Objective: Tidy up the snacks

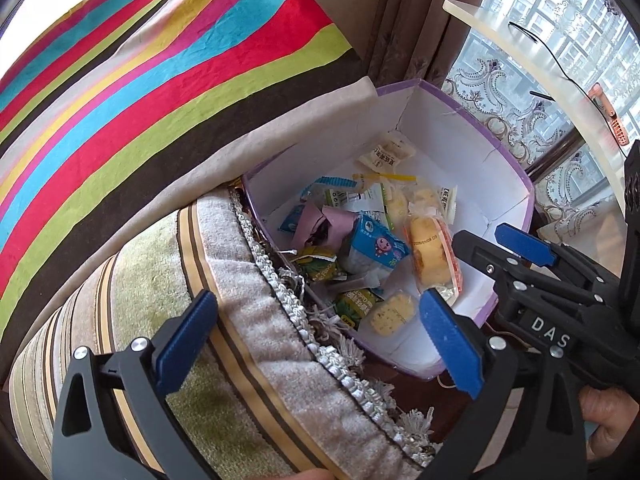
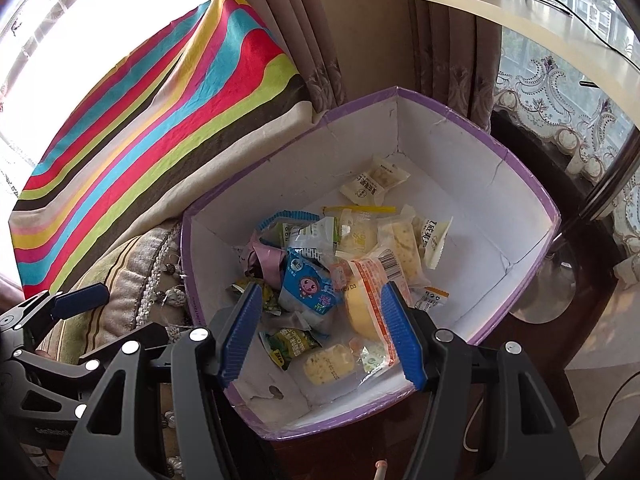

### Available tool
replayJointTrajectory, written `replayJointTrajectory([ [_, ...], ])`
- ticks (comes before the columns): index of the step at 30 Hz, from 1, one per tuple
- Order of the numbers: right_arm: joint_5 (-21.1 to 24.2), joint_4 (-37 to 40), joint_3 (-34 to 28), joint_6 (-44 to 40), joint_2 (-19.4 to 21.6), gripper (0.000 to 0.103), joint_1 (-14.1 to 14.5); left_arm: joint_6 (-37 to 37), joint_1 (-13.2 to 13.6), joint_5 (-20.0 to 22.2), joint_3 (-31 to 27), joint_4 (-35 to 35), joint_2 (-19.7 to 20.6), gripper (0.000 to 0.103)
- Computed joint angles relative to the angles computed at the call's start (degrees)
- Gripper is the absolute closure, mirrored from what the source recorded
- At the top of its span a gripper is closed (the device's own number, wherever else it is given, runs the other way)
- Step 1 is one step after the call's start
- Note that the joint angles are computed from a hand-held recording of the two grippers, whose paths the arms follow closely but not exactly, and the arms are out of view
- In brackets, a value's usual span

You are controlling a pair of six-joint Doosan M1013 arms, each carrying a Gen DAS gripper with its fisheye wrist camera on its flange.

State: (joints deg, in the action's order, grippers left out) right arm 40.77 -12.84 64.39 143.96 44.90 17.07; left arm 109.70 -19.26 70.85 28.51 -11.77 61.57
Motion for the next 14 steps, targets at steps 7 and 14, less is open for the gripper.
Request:
replayJointTrajectory([
  [7, 0.36, -1.42, 0.16, 1.49, -0.24, 0.042, 0.12, 0.97, 0.13, -1.64, 0.93, -1.30, -0.44, 0.002],
  [14, 2.42, -5.32, -2.39, 2.86, 0.25, 0.036, 1.15, -1.03, 1.44, -0.05, -1.23, -3.97, 0.21, 0.002],
])
